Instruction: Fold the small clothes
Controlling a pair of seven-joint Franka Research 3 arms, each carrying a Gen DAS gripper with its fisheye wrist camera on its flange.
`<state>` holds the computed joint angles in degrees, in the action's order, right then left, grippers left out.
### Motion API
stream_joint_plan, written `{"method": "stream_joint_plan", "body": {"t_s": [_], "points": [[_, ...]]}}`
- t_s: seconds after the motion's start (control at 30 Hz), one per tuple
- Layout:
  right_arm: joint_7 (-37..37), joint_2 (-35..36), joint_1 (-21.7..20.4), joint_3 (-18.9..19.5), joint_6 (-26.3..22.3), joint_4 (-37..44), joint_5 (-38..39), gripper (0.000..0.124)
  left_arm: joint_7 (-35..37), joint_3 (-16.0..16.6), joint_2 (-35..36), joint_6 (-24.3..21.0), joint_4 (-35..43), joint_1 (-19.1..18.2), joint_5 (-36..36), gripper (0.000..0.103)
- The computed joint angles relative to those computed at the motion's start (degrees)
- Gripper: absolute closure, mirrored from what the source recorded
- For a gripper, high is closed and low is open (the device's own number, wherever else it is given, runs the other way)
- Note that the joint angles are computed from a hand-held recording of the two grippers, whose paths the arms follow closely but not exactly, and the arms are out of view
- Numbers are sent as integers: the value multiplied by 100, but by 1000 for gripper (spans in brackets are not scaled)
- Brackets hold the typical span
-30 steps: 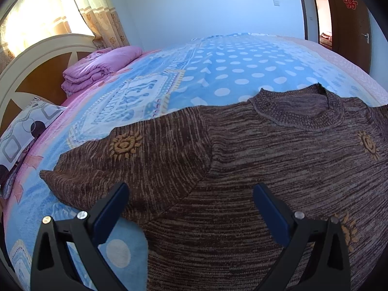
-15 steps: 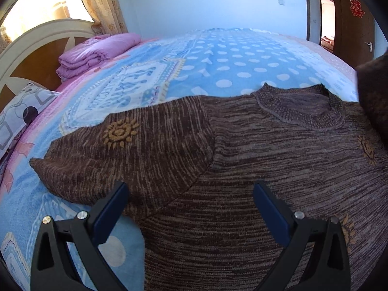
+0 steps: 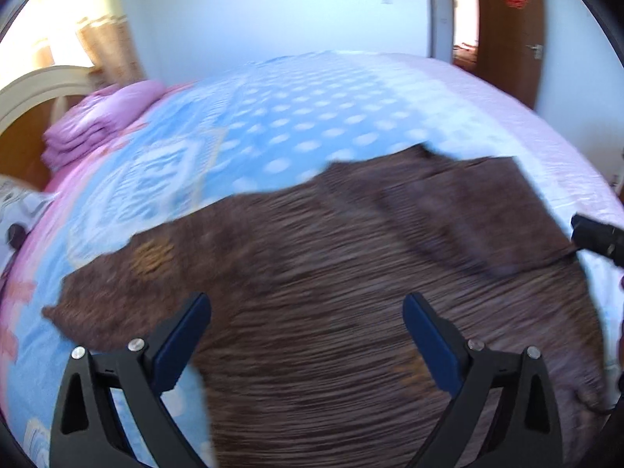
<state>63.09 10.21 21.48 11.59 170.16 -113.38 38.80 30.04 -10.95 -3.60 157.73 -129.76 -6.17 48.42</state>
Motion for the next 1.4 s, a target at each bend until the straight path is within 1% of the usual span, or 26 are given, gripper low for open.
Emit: {"method": "stream_joint_plan", "body": {"t_s": [0.1,0.13,0.23,0.27,0.3,0.37,0.4,0.43,0.47,0.5,0.53,0.57,0.6,0.67,0.7,0.73,0.87,0.93,1.0,1.03,1.07,1.17,1.23,1.27,1.3,1.4], "points": [[205,-444,2,-164,760,-817,-65,53,387,-43,409,95,453,-140,-465,8],[41,-527,-92,-88,897,-977,229,53,472,-49,601,79,653,-193,-622,9],[-1267,-601,-368,243,1161,-1152,1932,52,842,-46,1073,30,1109,-310,-1393,11],[-1924,-578,-438,367,1276,-1121,2706,52,771,-7,1213,-1,1237,-370,-1468,14],[-2208,-538,-457,356,1305,-1084,3078,52,731,26,1369,-43,1374,-419,-1567,18],[-1789,-493,-352,122,1172,-1069,2984,52,1059,-35,1588,-86,1510,-394,-2109,24],[-1548,-487,-287,40,1210,-1074,2858,52,1332,-98,1759,-170,1634,-351,-2454,37],[-1710,-503,-321,55,1230,-1056,3023,52,1443,-106,1869,-216,1709,-348,-2664,46],[-1939,-513,-346,74,1223,-1043,3232,52,1424,-61,1891,-54,1650,-362,-2748,51],[-1830,-515,-296,22,1196,-1069,3116,52,1213,80,1837,275,1510,-451,-2581,66],[-1723,-528,-272,-35,1140,-1103,2977,52,1308,52,1810,439,1434,-411,-2688,82],[-1664,-531,-249,-66,1123,-1131,2874,52,1536,-42,1794,520,1394,-321,-2912,91],[-1602,-535,-225,-90,1109,-1147,2750,52,1516,8,1740,554,1353,-352,-2913,96],[-1637,-524,-213,-83,1113,-1140,2712,50,1361,151,1600,923,1172,-426,-2732,97],[-1599,-515,-210,-91,1118,-1140,2670,48,899,463,1451,1016,1095,-669,-2133,97],[-1631,-517,-229,-78,1100,-1131,2722,48,589,623,1381,1003,1106,-807,-1688,97],[-1701,-457,-269,-73,1066,-1064,2910,48,-53,669,1012,1055,908,-749,-742,97],[-1524,-429,-237,-106,1086,-1072,2717,48,-112,565,898,1099,806,-604,-641,97],[-1314,-418,-214,-133,1078,-1102,2436,48,-370,527,854,930,761,-539,-307,97],[-1086,-409,-183,-182,1055,-1129,2166,48,-227,476,908,960,745,-452,-417,97],[-853,-401,-156,-227,1036,-1156,1889,47,-92,425,994,835,784,-406,-541,97],[-836,-399,-259,-106,1073,-1174,1826,45,77,372,1245,548,877,-358,-833,93],[-903,-390,-319,-34,1094,-1171,1879,45,374,287,1309,559,844,-277,-1289,92],[-906,-385,-335,-17,1099,-1168,1883,45,563,213,1332,740,772,-169,-1591,89],[-913,-380,-350,-1,1103,-1167,1893,45,421,325,1297,701,749,-262,-1492,80],[-895,-376,-368,23,1125,-1174,1863,45,-835,659,1155,-309,914,-623,-138,57]]}}
